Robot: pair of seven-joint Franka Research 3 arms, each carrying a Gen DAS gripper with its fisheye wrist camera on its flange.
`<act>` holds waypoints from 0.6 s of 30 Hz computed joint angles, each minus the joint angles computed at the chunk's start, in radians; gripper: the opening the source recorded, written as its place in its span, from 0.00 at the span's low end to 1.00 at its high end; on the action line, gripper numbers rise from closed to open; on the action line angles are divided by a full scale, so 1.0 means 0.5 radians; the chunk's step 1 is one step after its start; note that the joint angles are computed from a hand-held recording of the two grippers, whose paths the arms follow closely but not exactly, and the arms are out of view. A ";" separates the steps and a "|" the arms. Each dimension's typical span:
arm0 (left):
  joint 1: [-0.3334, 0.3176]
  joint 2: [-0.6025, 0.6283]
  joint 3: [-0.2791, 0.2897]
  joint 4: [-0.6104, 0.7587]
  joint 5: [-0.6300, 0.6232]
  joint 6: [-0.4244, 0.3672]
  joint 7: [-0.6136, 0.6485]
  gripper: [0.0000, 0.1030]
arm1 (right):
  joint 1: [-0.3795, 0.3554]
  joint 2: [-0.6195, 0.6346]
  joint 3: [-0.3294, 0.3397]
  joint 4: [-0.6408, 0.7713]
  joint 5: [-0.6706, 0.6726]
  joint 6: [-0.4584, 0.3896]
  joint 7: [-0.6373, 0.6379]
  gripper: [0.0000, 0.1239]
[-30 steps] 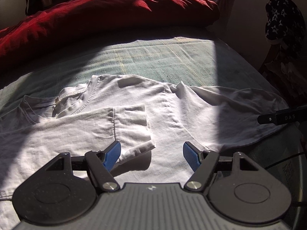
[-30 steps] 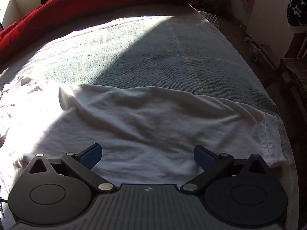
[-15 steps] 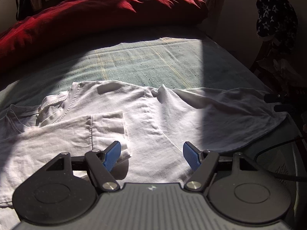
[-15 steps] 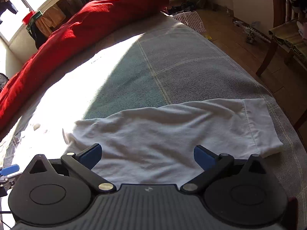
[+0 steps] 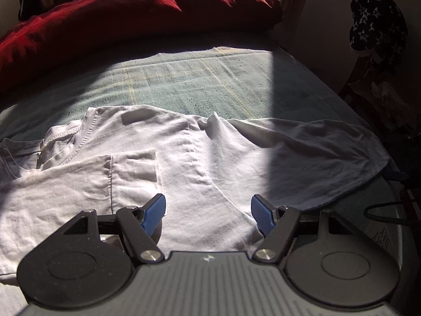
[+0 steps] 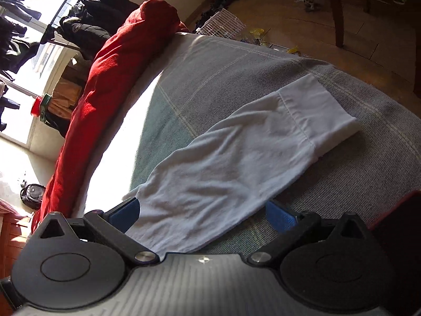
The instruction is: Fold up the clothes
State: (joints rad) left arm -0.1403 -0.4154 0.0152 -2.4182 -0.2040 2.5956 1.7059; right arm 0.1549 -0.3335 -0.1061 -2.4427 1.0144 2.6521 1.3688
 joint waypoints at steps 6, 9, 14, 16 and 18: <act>-0.008 0.020 -0.007 0.010 -0.007 -0.007 0.021 0.70 | 0.052 0.040 -0.093 -0.037 0.680 0.075 -0.257 0.83; -0.003 0.025 -0.013 0.012 -0.008 -0.003 0.004 0.70 | 0.018 0.113 -0.073 0.011 0.899 0.086 -0.396 0.83; -0.009 0.042 -0.018 0.021 -0.014 0.022 -0.005 0.70 | -0.054 0.264 -0.013 0.137 1.094 0.103 -0.554 0.83; -0.008 0.045 -0.022 0.022 -0.011 0.031 -0.009 0.70 | -0.082 0.324 0.006 0.196 1.108 0.091 -0.598 0.83; -0.008 0.047 -0.024 0.022 -0.008 0.037 -0.014 0.70 | -0.105 0.379 0.021 0.248 1.135 0.084 -0.649 0.83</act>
